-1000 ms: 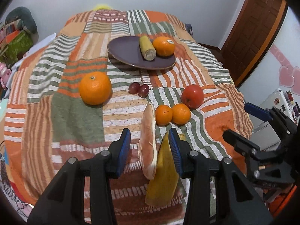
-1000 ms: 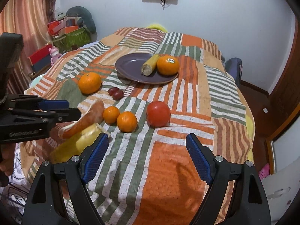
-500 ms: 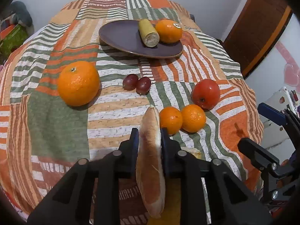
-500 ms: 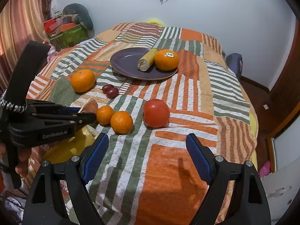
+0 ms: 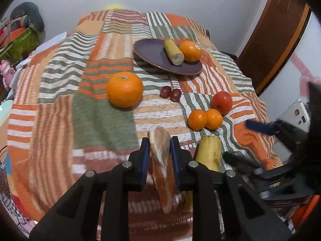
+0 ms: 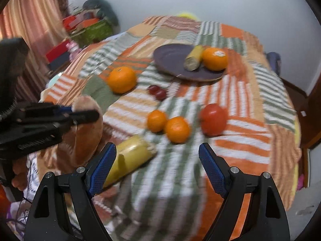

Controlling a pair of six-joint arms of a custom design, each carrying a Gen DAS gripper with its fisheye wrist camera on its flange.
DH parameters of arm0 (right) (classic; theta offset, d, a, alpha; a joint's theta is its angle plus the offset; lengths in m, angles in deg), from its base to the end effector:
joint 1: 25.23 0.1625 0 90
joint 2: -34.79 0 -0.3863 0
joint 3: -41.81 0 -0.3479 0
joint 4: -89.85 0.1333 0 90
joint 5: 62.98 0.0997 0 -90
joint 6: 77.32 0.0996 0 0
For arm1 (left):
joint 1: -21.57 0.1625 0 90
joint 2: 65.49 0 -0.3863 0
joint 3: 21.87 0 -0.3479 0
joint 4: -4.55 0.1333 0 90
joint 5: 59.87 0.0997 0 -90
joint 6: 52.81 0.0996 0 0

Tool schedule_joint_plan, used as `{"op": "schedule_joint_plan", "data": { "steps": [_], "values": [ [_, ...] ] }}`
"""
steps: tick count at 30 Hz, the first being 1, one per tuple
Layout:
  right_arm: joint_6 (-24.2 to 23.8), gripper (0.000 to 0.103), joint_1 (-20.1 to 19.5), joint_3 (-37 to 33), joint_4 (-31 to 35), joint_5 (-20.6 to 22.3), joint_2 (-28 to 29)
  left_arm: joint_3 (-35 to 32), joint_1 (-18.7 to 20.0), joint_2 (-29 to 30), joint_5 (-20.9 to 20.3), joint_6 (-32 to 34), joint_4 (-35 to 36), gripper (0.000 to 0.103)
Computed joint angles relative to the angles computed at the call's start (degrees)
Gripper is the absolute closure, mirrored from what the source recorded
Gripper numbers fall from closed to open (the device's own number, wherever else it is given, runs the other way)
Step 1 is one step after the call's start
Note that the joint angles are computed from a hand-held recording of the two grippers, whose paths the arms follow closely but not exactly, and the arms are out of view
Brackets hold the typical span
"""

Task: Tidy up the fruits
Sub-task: 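Grasp the pale bread roll with the left gripper while the right gripper grasps the banana, then carry the bread roll and banana over the purple plate with both grippers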

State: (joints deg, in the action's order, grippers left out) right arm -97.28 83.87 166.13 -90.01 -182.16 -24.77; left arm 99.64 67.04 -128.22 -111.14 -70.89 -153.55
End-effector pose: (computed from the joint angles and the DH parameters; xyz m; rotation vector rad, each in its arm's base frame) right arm 0.2343 -0.4176 0.1444 0.7203 -2.4770 0.5682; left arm -0.1890 -0.4710 0.1478 0.5163 2.5188 -0.6483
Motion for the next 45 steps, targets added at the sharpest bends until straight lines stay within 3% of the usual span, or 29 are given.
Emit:
{"op": "schedule_joint_plan", "data": {
  "steps": [8, 12, 14, 19, 25, 36, 45],
  "values": [
    [4.6, 0.030, -0.4, -2.7, 7.6, 3.5, 2.9, 4.1, -1.6, -3.3, 1.1, -0.6, -3.1, 0.083],
    [4.4, 0.032, 0.2, -3.6, 7.6, 1.7, 4.4, 5.2, -2.2, -4.2, 1.5, -0.6, -4.0, 0.083],
    [4.1, 0.038, 0.4, -4.2, 7.7, 1.1, 5.0, 5.6, -2.5, -4.6, 1.6, -0.7, -4.6, 0.083],
    [3.0, 0.064, 0.8, -7.6, 10.1, 1.5, 6.7, 6.3, -2.5, -5.6, 1.7, -1.5, -4.6, 0.083],
    [2.1, 0.066, 1.4, -8.5, 11.7, 1.5, 6.8, 6.7, -2.5, -6.2, 2.1, -1.9, -4.4, 0.083],
    [4.0, 0.064, -1.0, -7.0, 16.9, 7.1, 3.8, 5.7, -2.6, -5.1, 2.3, -1.9, -4.0, 0.083],
    [2.6, 0.066, -0.4, -5.3, 9.5, 7.3, 3.1, 4.9, -3.6, -4.9, 3.1, -1.7, -4.4, 0.083]
  ]
}}
